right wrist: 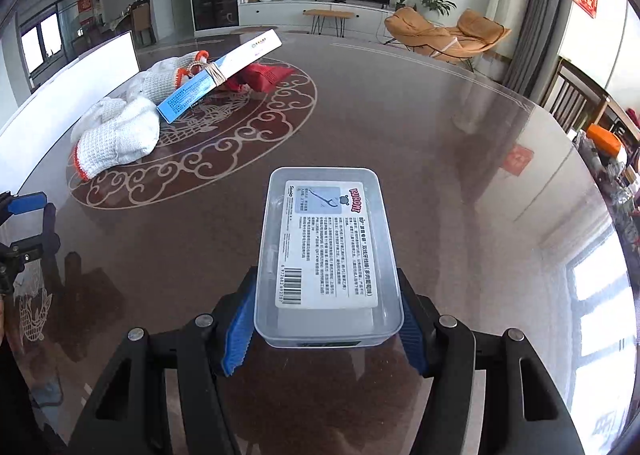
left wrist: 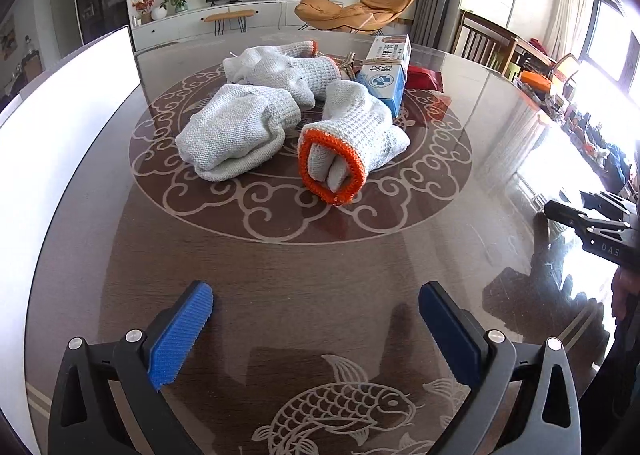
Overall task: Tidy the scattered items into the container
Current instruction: 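Grasp a white cotton glove with the left tool while the right tool holds the plastic box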
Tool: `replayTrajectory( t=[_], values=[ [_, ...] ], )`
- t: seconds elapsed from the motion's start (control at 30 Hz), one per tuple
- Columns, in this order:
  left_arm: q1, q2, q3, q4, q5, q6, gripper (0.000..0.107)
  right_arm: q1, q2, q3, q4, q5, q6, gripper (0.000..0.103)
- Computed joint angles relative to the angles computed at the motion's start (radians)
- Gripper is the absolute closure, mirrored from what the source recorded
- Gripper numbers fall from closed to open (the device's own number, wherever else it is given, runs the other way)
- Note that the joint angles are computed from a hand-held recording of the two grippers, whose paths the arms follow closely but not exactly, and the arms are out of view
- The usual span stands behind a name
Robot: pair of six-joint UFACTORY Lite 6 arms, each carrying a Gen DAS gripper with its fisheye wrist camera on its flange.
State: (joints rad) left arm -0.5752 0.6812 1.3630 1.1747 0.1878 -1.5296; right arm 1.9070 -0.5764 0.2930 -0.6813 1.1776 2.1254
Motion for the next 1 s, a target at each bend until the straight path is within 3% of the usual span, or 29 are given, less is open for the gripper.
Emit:
replayTrajectory(
  t=[0.1,0.23,0.33,0.47,0.6,0.8,0.93,1.0],
  values=[
    [0.008,-0.009,-0.001,0.142,0.104,-0.176,0.004,0.144,0.03,0.004,0.049,0.069,0.159,0.041],
    [0.033,0.019,0.094,0.036,0.24,-0.142,0.004,0.217,0.067,0.009,0.057,0.087,0.277,0.04],
    [0.046,0.124,0.261,-0.063,0.361,-0.077,0.004,0.201,0.102,0.031,0.049,0.077,0.255,0.04],
    [0.07,0.294,0.498,-0.348,0.304,0.213,0.004,0.215,0.09,0.022,0.049,0.076,0.273,0.04],
    [-0.007,0.272,0.427,-0.483,0.103,0.49,0.004,0.216,0.097,0.028,0.05,0.077,0.274,0.04],
    [-0.011,0.14,0.262,-0.224,0.146,0.375,0.004,0.22,0.097,0.026,0.05,0.076,0.278,0.04],
    [0.129,0.152,0.293,-0.552,0.05,0.738,0.004,0.22,0.097,0.026,0.05,0.076,0.278,0.04],
    [0.157,0.234,0.415,-0.718,0.105,0.947,0.004,0.219,0.096,0.025,0.05,0.077,0.278,0.04]
  ],
)
